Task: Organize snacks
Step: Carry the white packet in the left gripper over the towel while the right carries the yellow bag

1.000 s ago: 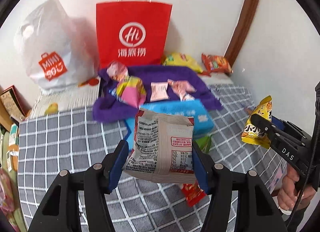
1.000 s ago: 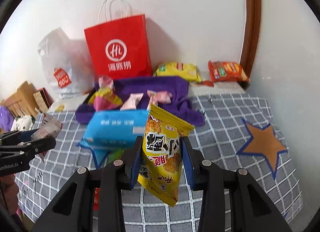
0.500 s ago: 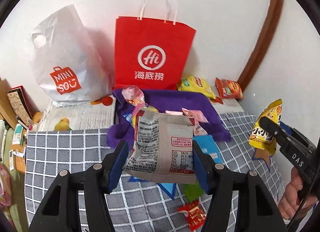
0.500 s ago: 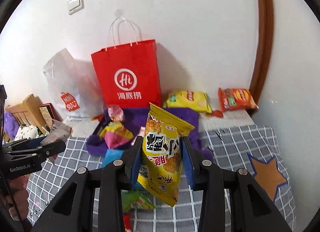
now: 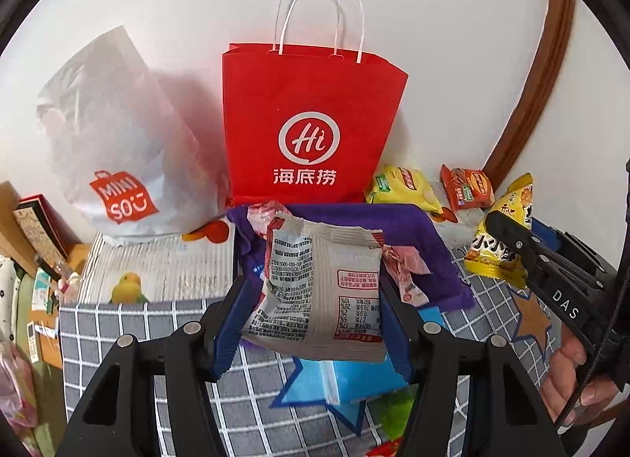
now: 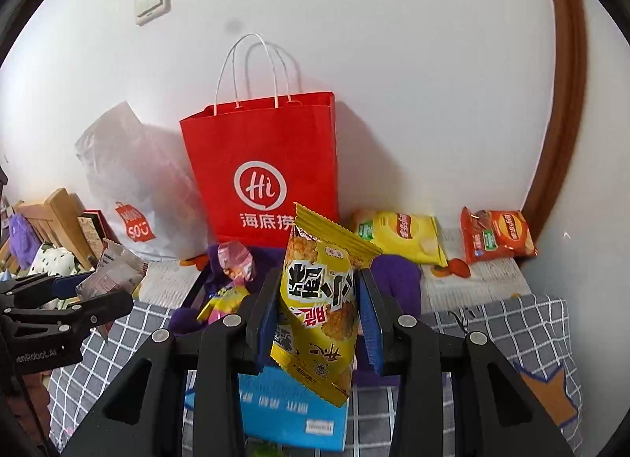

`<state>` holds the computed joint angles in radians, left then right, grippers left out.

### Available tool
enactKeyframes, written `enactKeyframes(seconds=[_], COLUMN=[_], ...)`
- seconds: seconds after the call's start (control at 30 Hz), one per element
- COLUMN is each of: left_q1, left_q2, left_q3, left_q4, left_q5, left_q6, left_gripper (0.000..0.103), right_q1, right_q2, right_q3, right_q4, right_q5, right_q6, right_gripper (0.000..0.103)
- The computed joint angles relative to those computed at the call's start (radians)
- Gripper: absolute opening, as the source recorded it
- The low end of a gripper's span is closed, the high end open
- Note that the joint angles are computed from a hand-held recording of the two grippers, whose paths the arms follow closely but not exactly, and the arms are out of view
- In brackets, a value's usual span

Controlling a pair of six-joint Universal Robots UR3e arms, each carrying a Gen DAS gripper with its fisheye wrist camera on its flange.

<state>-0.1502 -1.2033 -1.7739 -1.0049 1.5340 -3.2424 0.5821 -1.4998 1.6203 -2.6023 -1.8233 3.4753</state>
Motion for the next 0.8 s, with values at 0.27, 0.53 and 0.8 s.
enactKeyframes(seconds=[0.27, 0.53, 0.8], left_q1=[0.010, 0.043, 0.059], left_q2=[-0.147, -0.248, -0.322], left_q3=[0.075, 0.069, 0.078], left_q4=[0.044, 0.118, 0.143], left_q5=[-0.002, -0.025, -0.039], left_q6=[0.030, 0.048, 0.051], left_gripper=[0.060, 0.060, 0.060], right_q1=[-0.055, -0.109, -0.166], right_q2=[0.110, 0.223, 0.249], right_q3=[-0.115, -0.166, -0.151], right_q4=[0.003, -0.001, 0.024], right_q5=[0.042, 0.090, 0.108], right_q6=[-0.041, -0.080, -0.118], right_gripper=[0.038, 0.038, 0.038])
